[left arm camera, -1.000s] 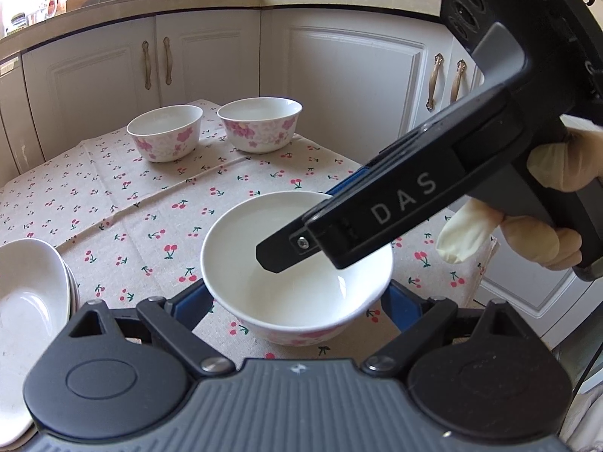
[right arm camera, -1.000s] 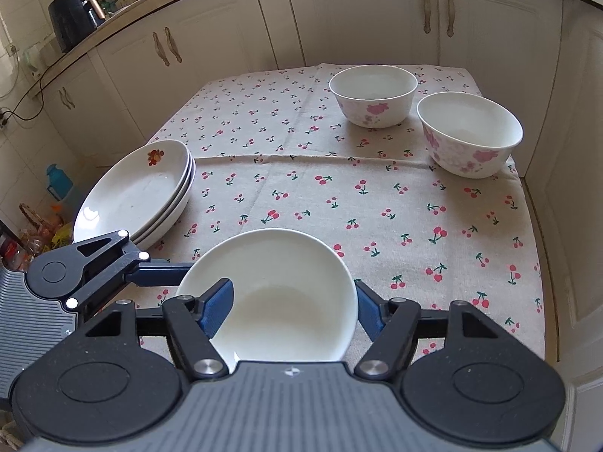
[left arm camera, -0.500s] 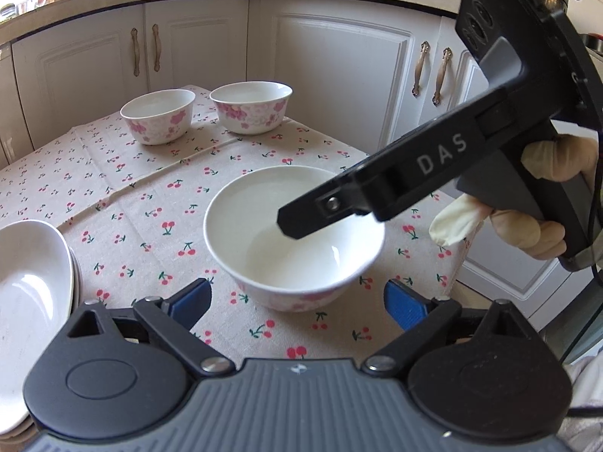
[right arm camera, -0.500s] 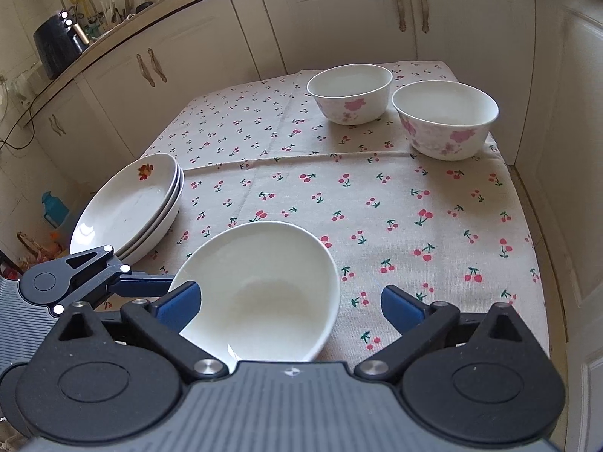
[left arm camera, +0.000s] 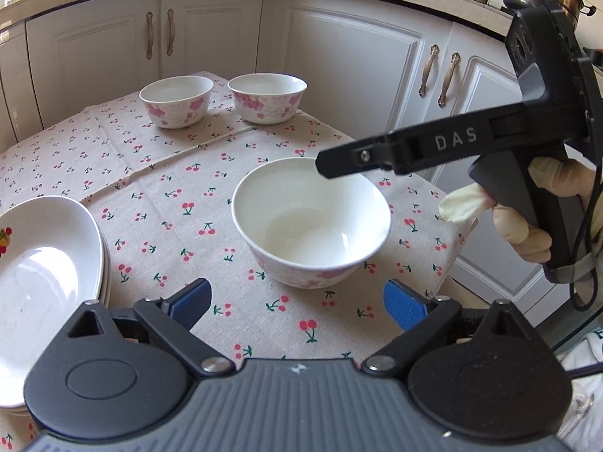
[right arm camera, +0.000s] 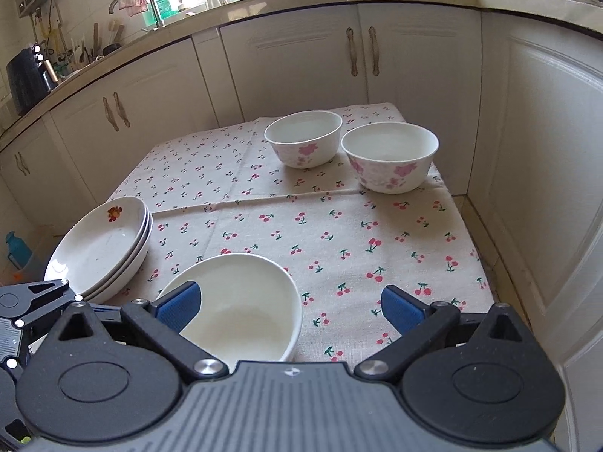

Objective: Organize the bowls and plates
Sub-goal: 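Lower the held bowl onto the cloth with the right tool, then open the right tool off the placed bowl while the left tool grasps another pink-flowered bowl's rim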

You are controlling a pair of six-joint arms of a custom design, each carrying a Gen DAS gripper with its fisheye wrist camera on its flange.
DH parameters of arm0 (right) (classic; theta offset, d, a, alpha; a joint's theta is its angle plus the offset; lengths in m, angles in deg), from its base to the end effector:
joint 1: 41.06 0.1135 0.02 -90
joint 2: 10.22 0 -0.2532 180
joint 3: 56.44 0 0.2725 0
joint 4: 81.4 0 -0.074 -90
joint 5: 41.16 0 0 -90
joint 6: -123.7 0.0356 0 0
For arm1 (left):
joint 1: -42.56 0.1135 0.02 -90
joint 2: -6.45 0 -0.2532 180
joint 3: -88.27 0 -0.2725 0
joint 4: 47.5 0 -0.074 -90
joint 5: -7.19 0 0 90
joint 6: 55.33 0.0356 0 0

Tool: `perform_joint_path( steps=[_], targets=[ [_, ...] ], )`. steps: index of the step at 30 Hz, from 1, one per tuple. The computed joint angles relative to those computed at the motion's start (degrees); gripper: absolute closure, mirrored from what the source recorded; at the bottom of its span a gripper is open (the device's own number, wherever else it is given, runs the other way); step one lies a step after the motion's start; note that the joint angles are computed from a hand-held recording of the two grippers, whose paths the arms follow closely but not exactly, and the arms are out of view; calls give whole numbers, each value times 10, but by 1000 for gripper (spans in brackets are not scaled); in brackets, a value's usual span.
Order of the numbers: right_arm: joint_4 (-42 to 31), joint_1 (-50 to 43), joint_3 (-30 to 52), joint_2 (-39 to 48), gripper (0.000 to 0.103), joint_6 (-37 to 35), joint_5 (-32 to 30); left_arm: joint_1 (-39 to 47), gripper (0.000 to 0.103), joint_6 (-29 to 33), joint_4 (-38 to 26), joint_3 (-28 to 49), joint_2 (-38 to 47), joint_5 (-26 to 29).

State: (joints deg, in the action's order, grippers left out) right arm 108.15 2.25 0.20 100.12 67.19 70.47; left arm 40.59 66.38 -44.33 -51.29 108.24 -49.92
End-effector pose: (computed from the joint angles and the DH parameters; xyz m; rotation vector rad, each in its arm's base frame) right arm 0.2609 0.2279 0.0567 -0.0116 2.2883 0.2577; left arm 0.2563 -0.0282 0.0339 0.8958 2.2568 -0.5133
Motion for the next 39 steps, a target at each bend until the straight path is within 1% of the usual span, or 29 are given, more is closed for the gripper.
perform_joint_path(
  steps=[3,6,12,14,18,21,29,34,39],
  targets=[
    [9,-6,-3,-2,0,-14,11,1,5,16,-31,7,-21,-15],
    [8,-16,0,-4,0,-44,29,-1,5,22,-62,26,-34,-27],
    [16,-51,20,7,0,-83,41,-13,5,10,-151,129,-10,-28],
    [23,-59,27,15,0,-96,50,-27,5,5,-165,162,-2,-36],
    [34,-80,37,32,0,-110,46,-53,4,-6,-187,236,32,-42],
    [42,-93,47,49,0,-129,47,-73,4,-27,-215,317,81,-53],
    [64,-139,85,90,0,-193,12,-115,4,-51,-315,547,218,-61],
    [56,-162,131,132,0,-237,-15,-132,4,-66,-418,732,336,-42],
    [47,-180,178,175,0,-272,-39,-150,4,-78,-491,892,437,-43]
  ],
)
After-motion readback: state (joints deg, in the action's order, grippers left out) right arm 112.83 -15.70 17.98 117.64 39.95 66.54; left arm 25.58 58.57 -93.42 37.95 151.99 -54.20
